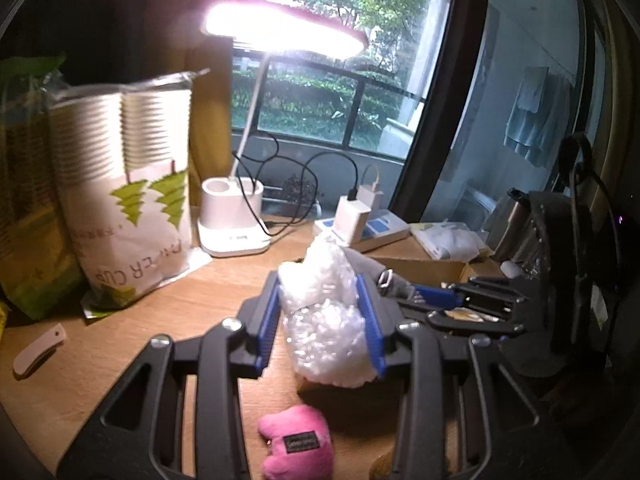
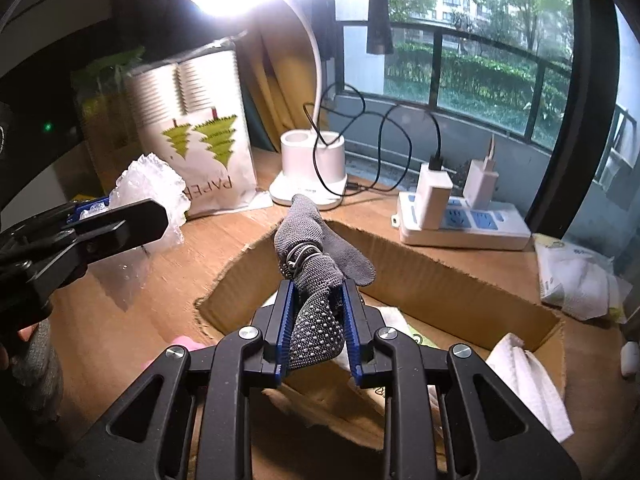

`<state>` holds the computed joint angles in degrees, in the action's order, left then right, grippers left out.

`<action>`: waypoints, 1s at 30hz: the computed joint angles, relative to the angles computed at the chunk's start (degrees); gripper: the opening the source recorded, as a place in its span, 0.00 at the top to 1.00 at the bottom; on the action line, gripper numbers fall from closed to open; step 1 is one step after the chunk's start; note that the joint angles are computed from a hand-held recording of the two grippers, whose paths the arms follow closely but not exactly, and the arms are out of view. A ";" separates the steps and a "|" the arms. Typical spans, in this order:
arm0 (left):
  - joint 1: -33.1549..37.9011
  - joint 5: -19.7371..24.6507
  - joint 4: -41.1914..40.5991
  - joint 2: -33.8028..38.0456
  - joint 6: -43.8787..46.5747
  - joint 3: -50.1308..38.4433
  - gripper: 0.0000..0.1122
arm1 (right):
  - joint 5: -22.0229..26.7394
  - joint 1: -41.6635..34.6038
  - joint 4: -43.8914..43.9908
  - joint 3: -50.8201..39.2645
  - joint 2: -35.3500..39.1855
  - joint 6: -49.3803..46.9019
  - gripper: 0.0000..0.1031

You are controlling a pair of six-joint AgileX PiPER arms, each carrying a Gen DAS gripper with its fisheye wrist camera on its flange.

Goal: Organize soft objects
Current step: 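Carry the glove with the right gripper while the left gripper carries the bubble wrap to the box, then lower glove and bubble wrap into the box and open both grippers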

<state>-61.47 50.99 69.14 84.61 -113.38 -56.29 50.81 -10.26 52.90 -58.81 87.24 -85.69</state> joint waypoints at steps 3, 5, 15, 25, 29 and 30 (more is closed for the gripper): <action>1.97 -2.65 -0.62 2.04 0.49 -0.87 0.66 | -0.96 0.17 -0.37 -0.83 2.56 0.29 0.76; 3.37 -4.54 -0.91 3.60 0.86 -1.62 0.66 | -1.34 -0.01 -0.64 -1.19 3.73 0.52 0.76; 7.83 -11.51 -3.54 9.35 1.96 -4.49 0.65 | -1.85 -1.13 -1.70 -1.94 6.73 1.10 0.76; 7.70 -8.71 -8.07 11.91 5.99 -8.73 0.54 | 1.75 -3.86 -1.19 -3.13 6.37 0.59 0.60; 6.41 -5.93 -8.43 11.30 6.43 -9.17 0.54 | 2.31 -4.42 -0.78 -2.98 5.64 0.20 0.59; 6.04 -5.33 -8.34 10.95 6.30 -9.07 0.54 | 2.59 -4.77 -0.68 -2.73 5.22 -0.10 0.59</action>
<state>-55.43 45.66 60.80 95.56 -107.08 -65.35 53.39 -15.03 52.23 -61.54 92.46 -85.79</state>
